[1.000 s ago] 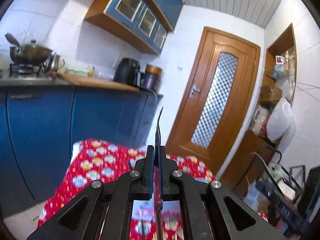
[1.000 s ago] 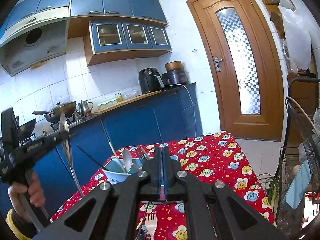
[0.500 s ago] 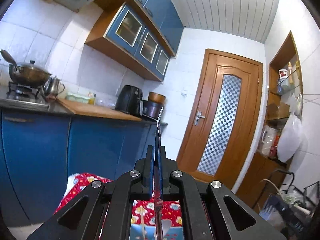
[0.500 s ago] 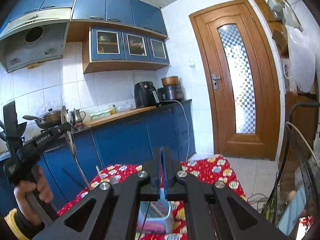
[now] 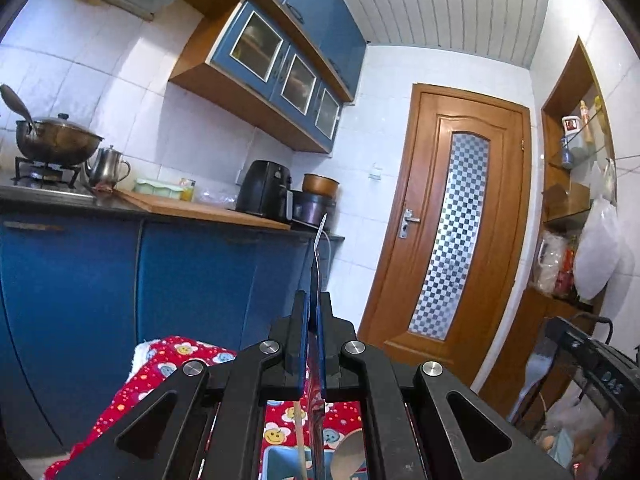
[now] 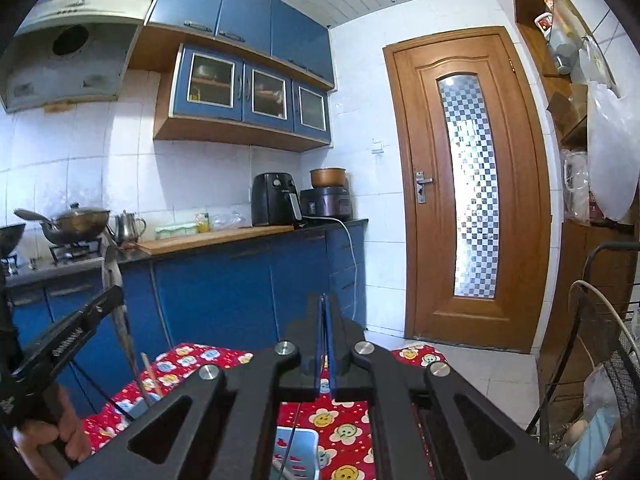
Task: Organize utensils
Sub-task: 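Open both tools to drop the utensils into the caddy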
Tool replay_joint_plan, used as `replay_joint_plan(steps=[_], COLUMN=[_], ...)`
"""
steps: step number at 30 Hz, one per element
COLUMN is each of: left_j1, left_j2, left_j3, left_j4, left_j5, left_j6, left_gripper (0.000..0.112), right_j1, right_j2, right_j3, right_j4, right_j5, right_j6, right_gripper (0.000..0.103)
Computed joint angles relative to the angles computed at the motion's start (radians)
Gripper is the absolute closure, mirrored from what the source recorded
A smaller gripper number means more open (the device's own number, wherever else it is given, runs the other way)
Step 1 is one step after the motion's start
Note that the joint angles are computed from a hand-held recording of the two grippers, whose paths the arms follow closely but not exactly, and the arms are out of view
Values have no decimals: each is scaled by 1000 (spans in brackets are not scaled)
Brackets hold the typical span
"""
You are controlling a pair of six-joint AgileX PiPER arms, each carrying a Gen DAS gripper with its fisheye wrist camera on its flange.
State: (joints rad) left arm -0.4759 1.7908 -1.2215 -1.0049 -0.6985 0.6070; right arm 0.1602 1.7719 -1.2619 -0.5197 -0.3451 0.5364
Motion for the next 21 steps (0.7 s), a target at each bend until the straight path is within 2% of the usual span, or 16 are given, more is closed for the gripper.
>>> replay_joint_plan(steps=[1,5,11,13,14,17,21], left_j1=[-10,-34,-42,-40,-38,-27,-20], left_j2=[9,23,27,27,26,21,11], left_j3=[3,11,8,4,0,-5,-12], left_j4=[2,19,19,7,0,-6,-25], left_j5=[-36,-79,-59,-51,-41,-6,41], left_j6=[11,47,69,73,74,67,79], left_gripper=[109,108,108,107,107,102,96], right_j1=[3,4,-13,-26,-29,-51,-61], right_j2=[17,61,111,118,119,120,111], right_j3=[-10,-34,-75,-84,-85,-85,-79], right_j4=[5,-92,-399,-514,-542,-641,-679], right_j5=[7,20,-2,-38,-53,-115,-156], right_j6=[-10,77,387,502,535,644,704], right_gripper=[100,100,98,98,97,78,75])
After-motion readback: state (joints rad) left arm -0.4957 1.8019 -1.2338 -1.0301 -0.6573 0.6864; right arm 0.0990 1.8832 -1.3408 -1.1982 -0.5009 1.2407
